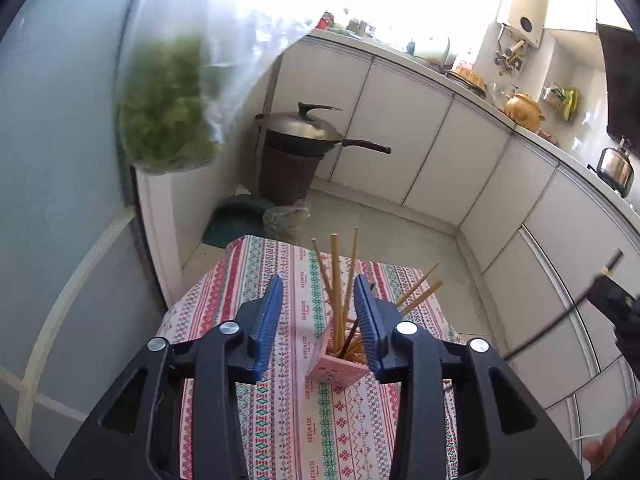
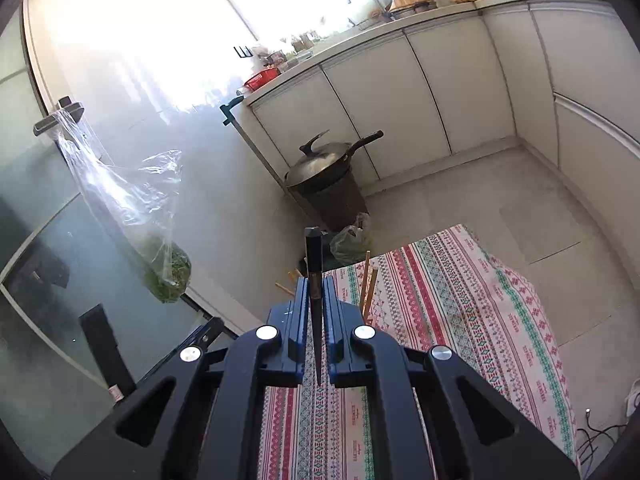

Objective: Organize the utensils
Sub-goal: 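Lower the black chopsticks into the holder and open both tools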

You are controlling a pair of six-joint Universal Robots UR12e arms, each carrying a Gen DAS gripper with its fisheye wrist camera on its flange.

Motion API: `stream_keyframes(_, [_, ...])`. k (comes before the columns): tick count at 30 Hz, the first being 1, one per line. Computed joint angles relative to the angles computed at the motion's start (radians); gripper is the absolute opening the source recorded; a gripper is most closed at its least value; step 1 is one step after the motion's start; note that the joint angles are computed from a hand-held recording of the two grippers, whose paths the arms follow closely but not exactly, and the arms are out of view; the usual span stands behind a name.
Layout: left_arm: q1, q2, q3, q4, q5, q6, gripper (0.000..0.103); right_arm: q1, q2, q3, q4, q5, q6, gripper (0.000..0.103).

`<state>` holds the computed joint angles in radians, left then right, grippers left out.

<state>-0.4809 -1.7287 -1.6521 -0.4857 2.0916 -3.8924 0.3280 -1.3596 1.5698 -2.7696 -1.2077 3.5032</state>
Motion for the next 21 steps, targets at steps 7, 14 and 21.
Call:
stream_keyframes(7, [0.011, 0.011, -0.013, 0.001, 0.006, 0.0, 0.038, 0.064, 0.129, -0.141, 0.093, -0.164, -0.049, 0.009])
stream_keyframes(14, [0.003, 0.016, -0.019, 0.062, 0.022, 0.042, 0.038, 0.072, 0.174, -0.154, 0.084, -0.184, -0.02, 0.011])
stream_keyframes(21, [-0.052, -0.014, 0.021, 0.077, 0.09, 0.111, 0.048, 0.066, 0.068, -0.014, -0.066, -0.243, -0.043, 0.041])
